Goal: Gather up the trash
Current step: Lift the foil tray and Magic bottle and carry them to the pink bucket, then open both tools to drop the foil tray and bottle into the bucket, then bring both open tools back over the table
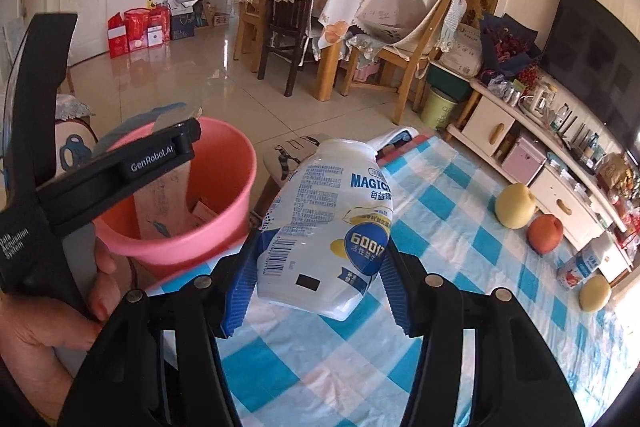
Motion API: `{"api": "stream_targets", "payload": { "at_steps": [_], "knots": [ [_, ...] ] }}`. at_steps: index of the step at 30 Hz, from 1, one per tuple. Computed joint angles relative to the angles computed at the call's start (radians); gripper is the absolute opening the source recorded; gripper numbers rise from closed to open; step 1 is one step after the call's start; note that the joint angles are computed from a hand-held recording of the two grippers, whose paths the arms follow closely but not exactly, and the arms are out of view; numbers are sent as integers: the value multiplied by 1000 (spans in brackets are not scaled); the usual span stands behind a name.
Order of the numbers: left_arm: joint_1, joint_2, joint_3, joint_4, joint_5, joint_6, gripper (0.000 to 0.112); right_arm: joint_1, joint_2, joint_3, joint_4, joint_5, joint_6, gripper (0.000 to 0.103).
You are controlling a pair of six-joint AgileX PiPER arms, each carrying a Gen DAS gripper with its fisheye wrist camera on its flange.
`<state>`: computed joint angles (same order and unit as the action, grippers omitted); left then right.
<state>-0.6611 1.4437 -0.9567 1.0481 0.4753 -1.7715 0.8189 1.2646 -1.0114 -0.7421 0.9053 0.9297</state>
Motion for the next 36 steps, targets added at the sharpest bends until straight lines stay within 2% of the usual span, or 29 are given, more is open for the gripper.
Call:
{"api": "stream_targets", "payload": {
  "at_steps": [7,12,15,18,20,21,23,24,26,29,33,36],
  "knots": [
    [130,-4,18,-106,-71,44,64,-90,126,-137,192,-174,-133,57],
    [209,7,26,-191,-121,82,64,-122,248,-240,298,-240,-201,57],
    [245,17,28,-245,-148,129,64,-120,294,-257,308,-287,-197,57],
    [262,18,37,-221,-150,102,64,-125,331,-264,341,-336,-224,58],
    [279,22,37,-280,-170,167,68,-138,343,-255,385,-373,-259,58],
    [281,32,25,-308,-161,198,75,-153,340,-240,425,-402,-289,62],
    [275,33,23,-264,-148,152,79,-163,327,-211,408,-424,-255,73],
    [268,29,27,-222,-143,113,80,-167,313,-194,393,-428,-230,78],
    [247,33,16,-188,-114,102,84,-183,278,-158,406,-441,-226,78],
    [205,40,-6,-142,-52,92,87,-190,210,-103,342,-425,-142,86],
    [138,43,-31,-74,24,80,95,-181,127,-42,253,-364,-55,90],
    [84,48,-44,-23,68,74,97,-158,74,-8,178,-271,12,91]
  ]
}}
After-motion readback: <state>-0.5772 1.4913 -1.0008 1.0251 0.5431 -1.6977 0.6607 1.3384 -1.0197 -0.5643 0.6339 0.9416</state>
